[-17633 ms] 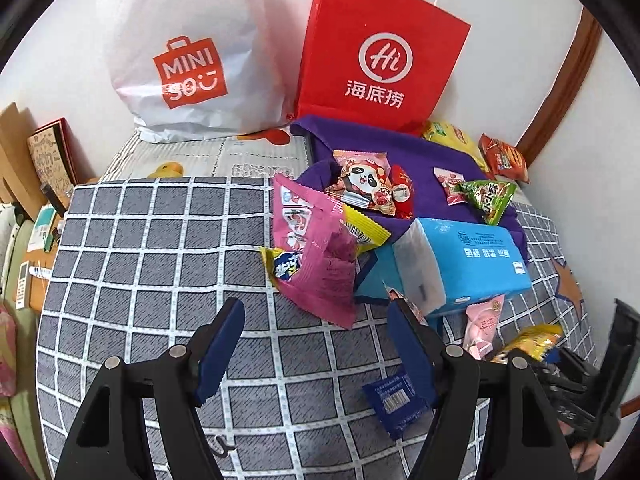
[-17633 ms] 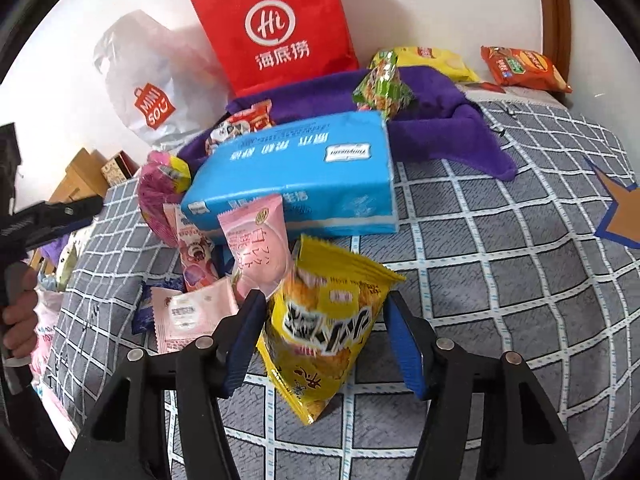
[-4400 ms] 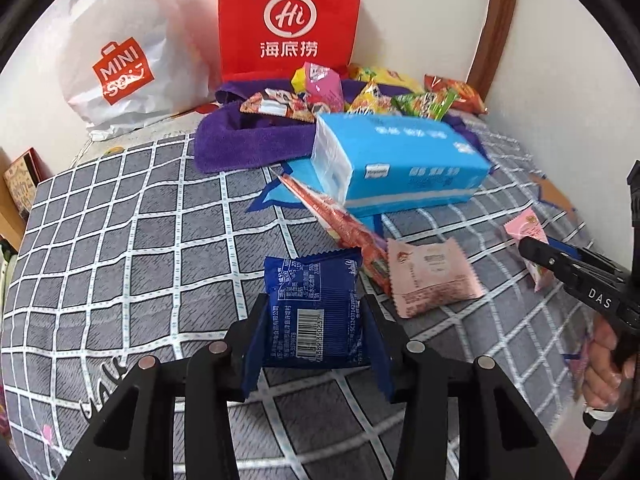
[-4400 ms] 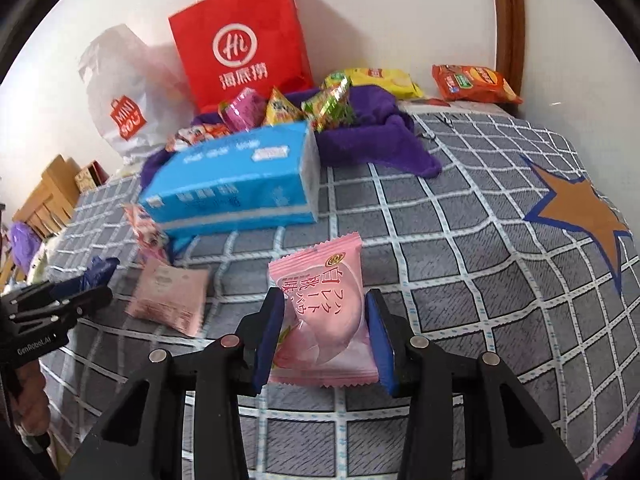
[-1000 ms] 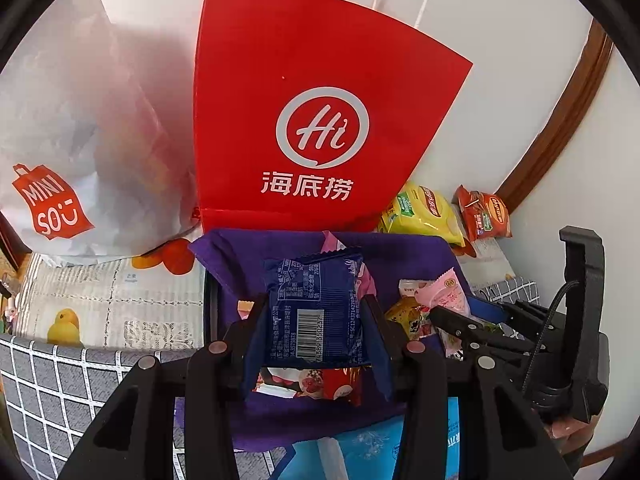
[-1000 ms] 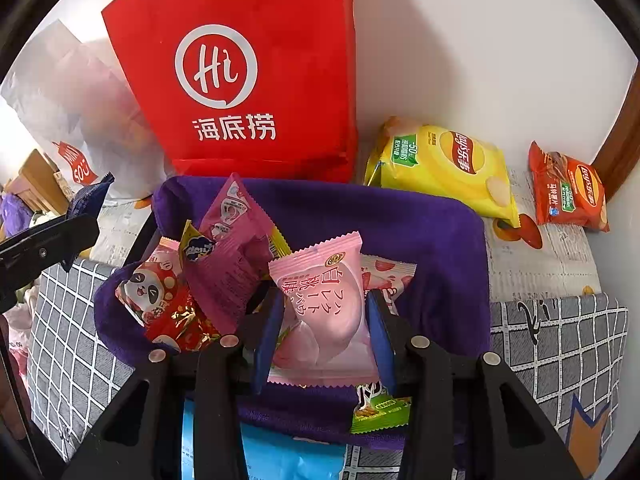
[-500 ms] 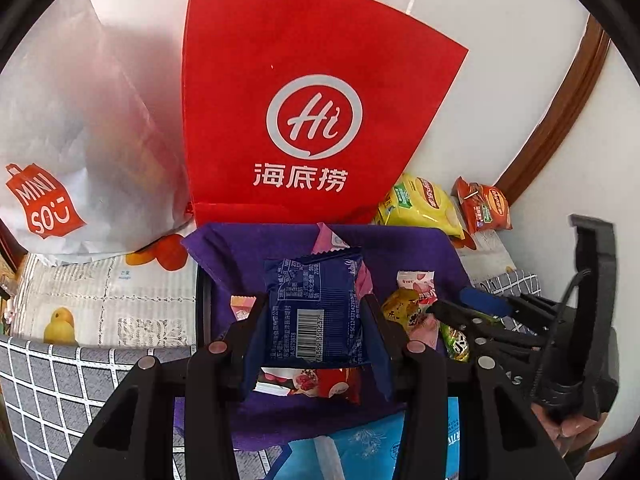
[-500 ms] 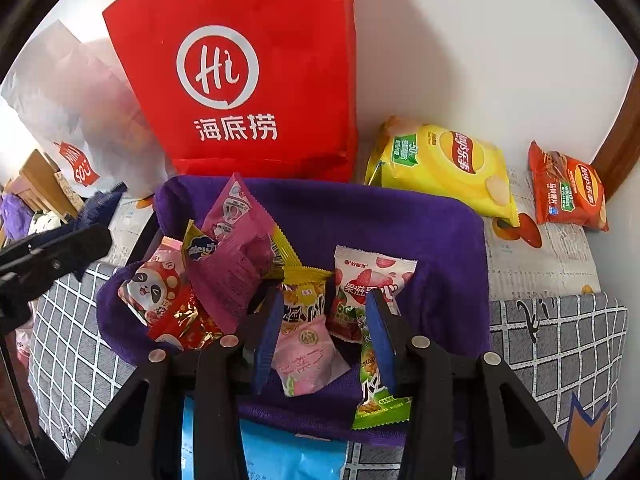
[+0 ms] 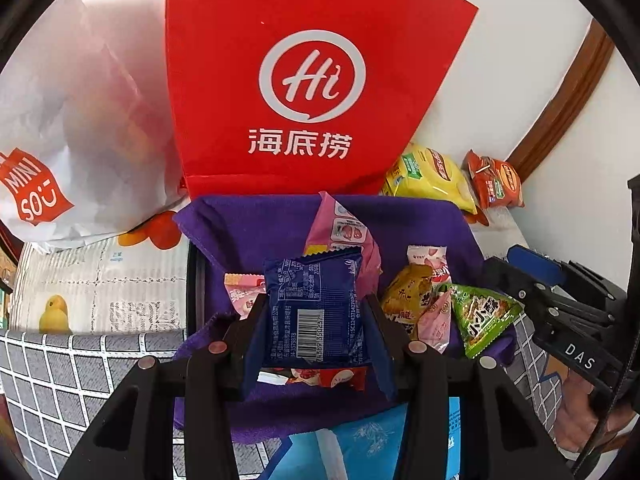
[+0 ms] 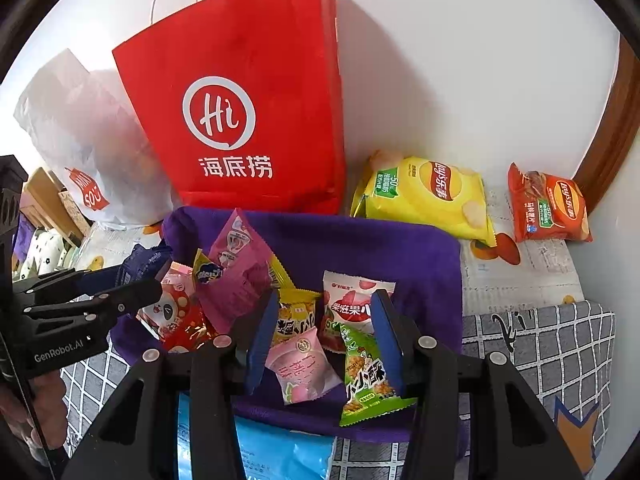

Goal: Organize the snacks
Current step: 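Open the right tool to drop the pink packet while the left tool releases the dark blue packet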

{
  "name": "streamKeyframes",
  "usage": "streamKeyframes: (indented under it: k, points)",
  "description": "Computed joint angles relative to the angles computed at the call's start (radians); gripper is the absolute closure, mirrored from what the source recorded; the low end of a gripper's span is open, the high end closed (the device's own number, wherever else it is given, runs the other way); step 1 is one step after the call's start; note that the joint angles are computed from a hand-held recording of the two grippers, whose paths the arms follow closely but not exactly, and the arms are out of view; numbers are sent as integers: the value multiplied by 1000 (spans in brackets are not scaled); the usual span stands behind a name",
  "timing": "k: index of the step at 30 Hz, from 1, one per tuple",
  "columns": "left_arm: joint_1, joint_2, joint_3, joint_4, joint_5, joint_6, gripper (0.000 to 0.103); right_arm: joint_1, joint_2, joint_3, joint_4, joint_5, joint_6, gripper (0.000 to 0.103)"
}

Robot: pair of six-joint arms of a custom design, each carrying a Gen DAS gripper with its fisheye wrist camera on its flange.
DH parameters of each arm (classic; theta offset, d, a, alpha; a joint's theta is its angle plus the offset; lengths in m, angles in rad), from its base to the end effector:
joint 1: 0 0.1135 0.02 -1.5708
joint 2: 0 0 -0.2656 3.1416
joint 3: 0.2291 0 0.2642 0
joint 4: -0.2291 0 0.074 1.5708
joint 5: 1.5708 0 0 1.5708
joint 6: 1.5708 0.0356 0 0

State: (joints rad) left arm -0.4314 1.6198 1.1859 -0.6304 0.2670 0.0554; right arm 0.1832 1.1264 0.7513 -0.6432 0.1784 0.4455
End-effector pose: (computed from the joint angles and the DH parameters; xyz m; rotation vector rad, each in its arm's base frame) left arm 0.3088 -0.1525 0.2303 0.7291 2.5534 -0.4785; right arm 0.2218 0.0347 0.2221 0.3996 2.5325 0.0067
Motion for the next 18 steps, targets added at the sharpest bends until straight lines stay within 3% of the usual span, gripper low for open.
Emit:
streamKeyframes:
  k: [18]
  points:
    - [-8,8,4,-1,-17,-4,58,18,0,1,-6,11,3,55]
